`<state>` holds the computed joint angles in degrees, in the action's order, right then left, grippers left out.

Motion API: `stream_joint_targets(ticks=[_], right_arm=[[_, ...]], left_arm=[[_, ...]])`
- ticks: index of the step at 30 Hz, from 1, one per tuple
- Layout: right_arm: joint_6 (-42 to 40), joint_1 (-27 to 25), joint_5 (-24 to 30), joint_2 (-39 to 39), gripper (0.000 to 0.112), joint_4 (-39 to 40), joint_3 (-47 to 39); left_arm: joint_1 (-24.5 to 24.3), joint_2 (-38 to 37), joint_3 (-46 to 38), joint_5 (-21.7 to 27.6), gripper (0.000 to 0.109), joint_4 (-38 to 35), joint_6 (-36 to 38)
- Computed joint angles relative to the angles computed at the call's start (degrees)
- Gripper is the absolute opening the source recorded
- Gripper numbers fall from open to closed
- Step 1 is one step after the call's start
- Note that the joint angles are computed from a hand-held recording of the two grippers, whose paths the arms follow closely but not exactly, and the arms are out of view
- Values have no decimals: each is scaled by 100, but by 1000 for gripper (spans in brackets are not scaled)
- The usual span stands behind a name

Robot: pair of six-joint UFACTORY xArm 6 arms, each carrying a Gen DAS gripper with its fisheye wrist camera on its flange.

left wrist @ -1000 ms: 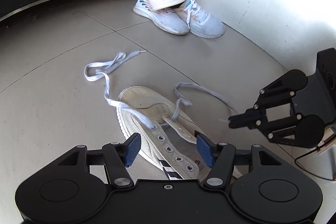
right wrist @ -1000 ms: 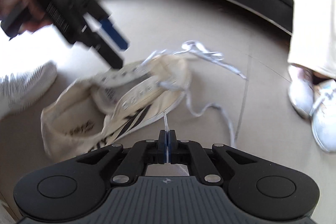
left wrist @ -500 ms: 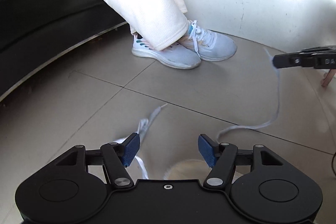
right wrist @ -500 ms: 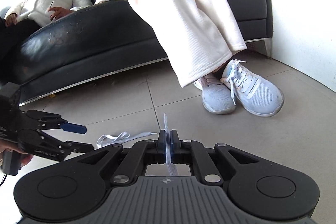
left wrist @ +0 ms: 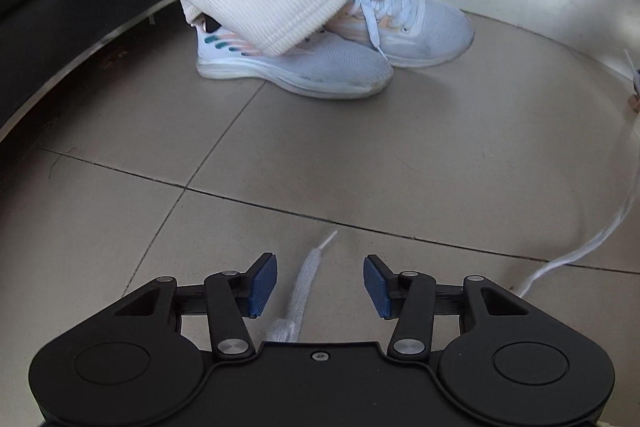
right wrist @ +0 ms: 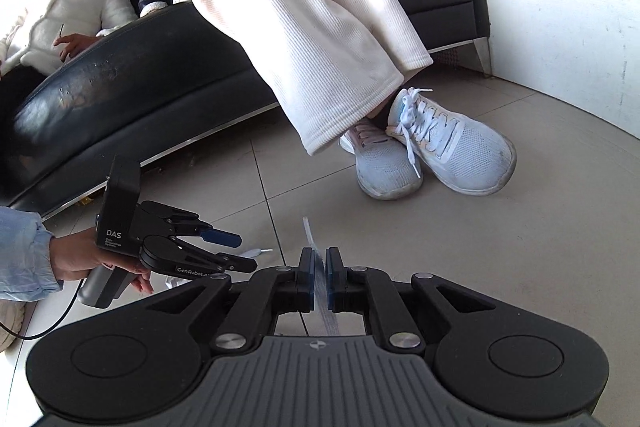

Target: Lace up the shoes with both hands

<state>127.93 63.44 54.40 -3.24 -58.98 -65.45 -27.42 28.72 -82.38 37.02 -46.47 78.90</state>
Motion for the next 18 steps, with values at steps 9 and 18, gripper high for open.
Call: stream_joint_targets(ticks=[9, 18], right_arm=[[91, -101, -290, -29, 8, -170, 88], [211, -136, -37, -160, 8, -1149, -265]], left_arm=[[76, 117, -325, 412, 0, 547, -683], [549, -1118, 254, 900, 0, -1513, -332]])
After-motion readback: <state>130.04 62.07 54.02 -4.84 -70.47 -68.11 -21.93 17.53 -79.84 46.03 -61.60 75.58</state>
